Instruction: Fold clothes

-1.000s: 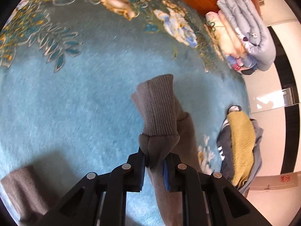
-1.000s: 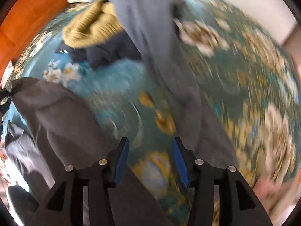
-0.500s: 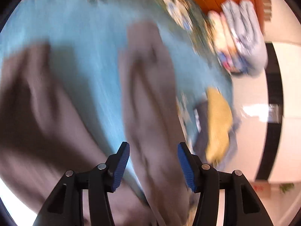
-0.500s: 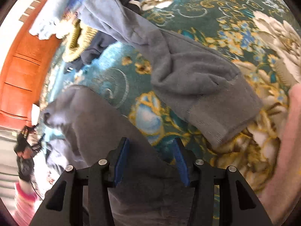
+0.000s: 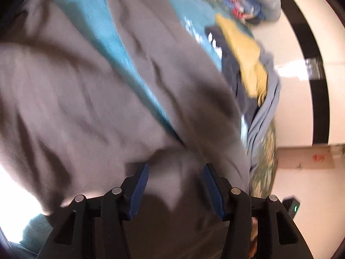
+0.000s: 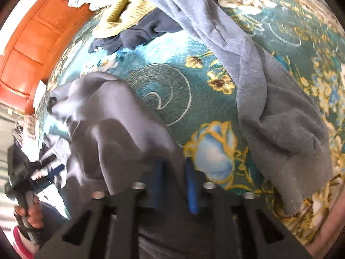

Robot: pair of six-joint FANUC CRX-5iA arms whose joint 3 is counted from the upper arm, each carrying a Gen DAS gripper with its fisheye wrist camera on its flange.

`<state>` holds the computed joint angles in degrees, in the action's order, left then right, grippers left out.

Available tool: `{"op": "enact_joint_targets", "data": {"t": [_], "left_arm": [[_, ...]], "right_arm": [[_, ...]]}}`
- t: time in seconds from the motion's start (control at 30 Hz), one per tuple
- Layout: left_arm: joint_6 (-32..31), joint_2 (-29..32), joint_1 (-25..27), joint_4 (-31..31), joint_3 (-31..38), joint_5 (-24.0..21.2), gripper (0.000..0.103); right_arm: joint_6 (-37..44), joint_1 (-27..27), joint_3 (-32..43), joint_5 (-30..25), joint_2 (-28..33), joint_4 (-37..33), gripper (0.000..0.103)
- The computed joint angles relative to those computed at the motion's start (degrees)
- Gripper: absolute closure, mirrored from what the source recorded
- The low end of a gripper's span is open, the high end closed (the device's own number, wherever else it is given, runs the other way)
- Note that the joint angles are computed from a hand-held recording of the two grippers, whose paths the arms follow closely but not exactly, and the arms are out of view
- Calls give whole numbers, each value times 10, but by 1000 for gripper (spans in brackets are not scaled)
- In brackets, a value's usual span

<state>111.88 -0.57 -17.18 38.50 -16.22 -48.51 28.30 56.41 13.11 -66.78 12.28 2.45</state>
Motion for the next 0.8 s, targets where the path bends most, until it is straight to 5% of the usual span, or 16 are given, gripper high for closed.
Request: {"op": "enact_joint_targets", "data": {"t": [0.27,0.63,0.8], "left_arm": [[51,-38,16,-3,-36,17,46],[41,-56,25,16,-53,16,46],[35,-53,22,15,-49,12,46]], "right_arm": [[30,90,44,11,-3,59,98],[76,151,132,-54,94,-6,97],[69,143,104,-24,58,-14,82]]}}
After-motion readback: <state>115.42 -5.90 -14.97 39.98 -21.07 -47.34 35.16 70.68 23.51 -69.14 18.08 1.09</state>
